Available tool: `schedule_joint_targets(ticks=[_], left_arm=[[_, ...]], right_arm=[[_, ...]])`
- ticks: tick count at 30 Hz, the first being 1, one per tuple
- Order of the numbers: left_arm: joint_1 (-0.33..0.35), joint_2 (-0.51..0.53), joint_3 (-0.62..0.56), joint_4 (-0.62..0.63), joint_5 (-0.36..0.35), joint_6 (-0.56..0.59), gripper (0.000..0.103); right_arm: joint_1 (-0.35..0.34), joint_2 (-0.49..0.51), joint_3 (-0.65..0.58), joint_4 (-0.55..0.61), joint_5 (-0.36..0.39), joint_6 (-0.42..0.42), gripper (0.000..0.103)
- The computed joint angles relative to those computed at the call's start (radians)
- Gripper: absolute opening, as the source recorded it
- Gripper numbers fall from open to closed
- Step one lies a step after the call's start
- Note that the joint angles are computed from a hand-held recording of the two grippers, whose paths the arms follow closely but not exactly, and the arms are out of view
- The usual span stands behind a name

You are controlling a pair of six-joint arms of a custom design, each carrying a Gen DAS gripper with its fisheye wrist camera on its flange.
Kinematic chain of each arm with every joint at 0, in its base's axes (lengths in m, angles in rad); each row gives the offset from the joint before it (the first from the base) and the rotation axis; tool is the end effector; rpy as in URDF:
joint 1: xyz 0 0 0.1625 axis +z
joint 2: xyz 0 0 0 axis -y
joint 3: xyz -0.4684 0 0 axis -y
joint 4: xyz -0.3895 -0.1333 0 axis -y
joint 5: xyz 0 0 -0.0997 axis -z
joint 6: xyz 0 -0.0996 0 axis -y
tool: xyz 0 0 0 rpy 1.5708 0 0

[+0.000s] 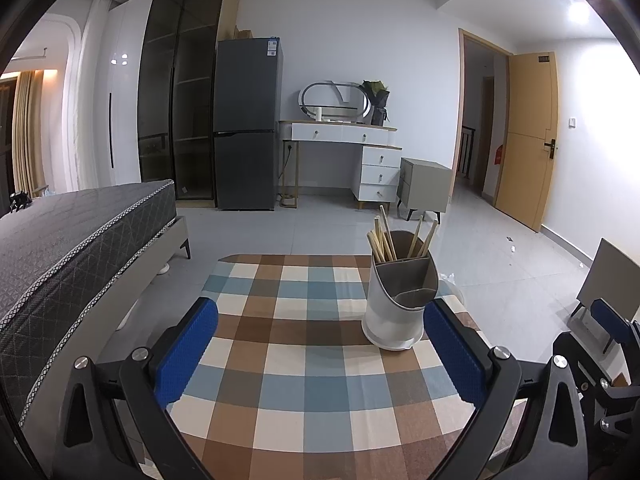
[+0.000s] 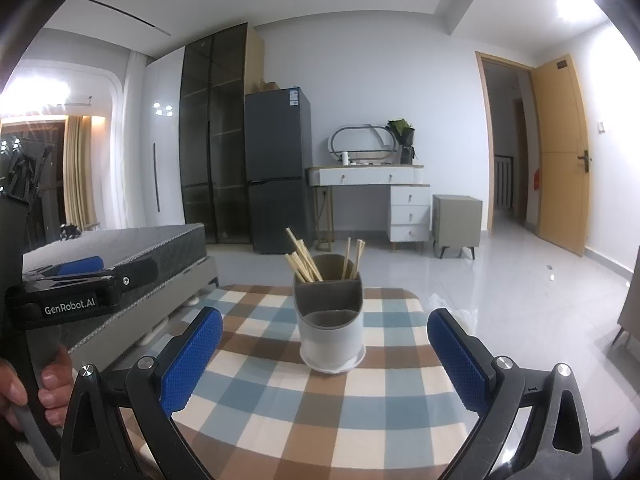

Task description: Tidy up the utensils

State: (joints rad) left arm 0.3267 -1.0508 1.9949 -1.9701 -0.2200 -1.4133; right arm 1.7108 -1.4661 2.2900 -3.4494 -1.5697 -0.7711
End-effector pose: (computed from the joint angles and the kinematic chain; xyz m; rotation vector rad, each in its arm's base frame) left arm -0.4329 -0.3901 0.1832 0.2699 1.9786 -1.3851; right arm 0.1948 -0.4264 0.3801 1.0895 -2.2220 1.3705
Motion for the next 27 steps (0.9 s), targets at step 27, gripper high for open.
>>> schedule_joint_targets(ticks=[27], left_arm=[[0.002,-0.002,-0.008,0.030,-0.007,-0.028,0.100]], right_arm=[[0.005,0.006,-0.003,0.005,-0.015,-0.005,0.103]])
